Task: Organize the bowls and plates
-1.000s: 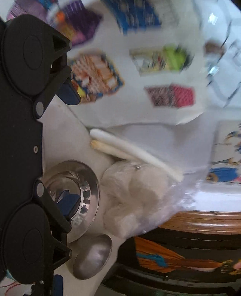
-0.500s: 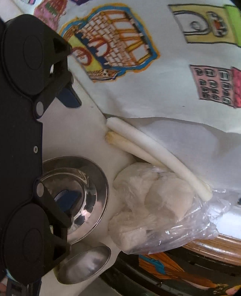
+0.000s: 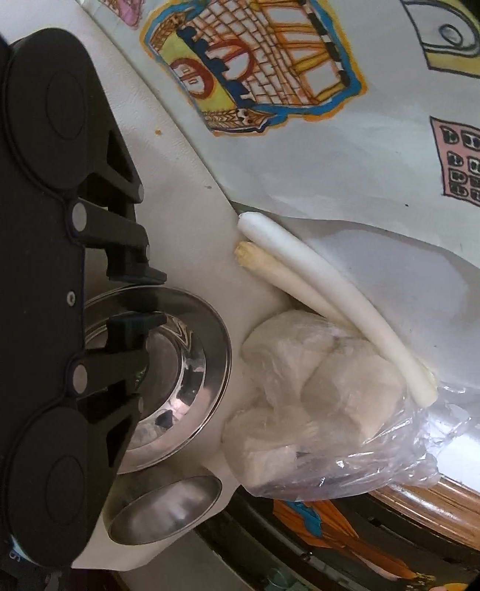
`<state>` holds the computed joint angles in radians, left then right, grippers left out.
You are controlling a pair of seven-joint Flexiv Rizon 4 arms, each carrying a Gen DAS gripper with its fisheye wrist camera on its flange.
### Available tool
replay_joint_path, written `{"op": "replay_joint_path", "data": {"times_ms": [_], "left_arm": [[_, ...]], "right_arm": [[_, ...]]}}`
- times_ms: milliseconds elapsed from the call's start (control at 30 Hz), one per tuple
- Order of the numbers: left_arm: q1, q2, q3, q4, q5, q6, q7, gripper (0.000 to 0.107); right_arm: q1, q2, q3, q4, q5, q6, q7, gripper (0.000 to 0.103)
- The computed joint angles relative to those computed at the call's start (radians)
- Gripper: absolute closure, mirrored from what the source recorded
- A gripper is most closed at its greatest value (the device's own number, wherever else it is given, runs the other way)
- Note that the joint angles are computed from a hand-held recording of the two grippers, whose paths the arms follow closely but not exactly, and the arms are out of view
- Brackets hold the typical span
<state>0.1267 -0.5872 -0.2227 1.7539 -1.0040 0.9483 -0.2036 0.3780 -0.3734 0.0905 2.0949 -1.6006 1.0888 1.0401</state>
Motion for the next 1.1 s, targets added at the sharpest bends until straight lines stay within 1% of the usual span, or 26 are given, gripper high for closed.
{"op": "replay_joint_path", "data": {"times_ms": [167,233,333,500,600,700,833,1100], "left_arm": [[0.014,0.01,0.001,0.003,-0.026,-0.019,-0.009,0.09],[0.017,0.014,0.004,0.0,-0.039,-0.024,-0.015,0.09],[0.017,0.02,0.004,0.002,-0.066,-0.017,-0.01,0.09],[0.009,0.025,0.005,0.007,-0.101,-0.005,0.001,0.09],[0.004,0.034,-0.008,0.022,-0.154,0.016,0.047,0.09],[-0.009,0.044,-0.005,0.034,-0.181,0.027,0.073,0.09],[-0.015,0.066,0.003,0.05,-0.223,0.016,0.11,0.09],[-0.011,0.122,0.053,0.083,-0.266,-0.027,0.139,0.09]], "right_arm": [[0.018,-0.001,-0.001,-0.009,0.013,-0.041,-0.035,0.075],[0.019,0.0,-0.003,-0.012,0.004,-0.043,-0.038,0.075],[0.019,0.0,-0.004,-0.018,-0.024,-0.051,-0.026,0.075],[0.034,0.004,0.001,-0.025,0.0,-0.101,-0.067,0.075],[0.044,0.01,0.0,-0.022,0.0,-0.137,-0.075,0.075],[0.042,0.026,0.004,-0.014,-0.006,-0.156,-0.069,0.074],[0.053,0.041,0.013,-0.006,-0.002,-0.195,-0.094,0.074],[0.057,0.054,0.027,-0.01,-0.051,-0.196,-0.064,0.074]]}}
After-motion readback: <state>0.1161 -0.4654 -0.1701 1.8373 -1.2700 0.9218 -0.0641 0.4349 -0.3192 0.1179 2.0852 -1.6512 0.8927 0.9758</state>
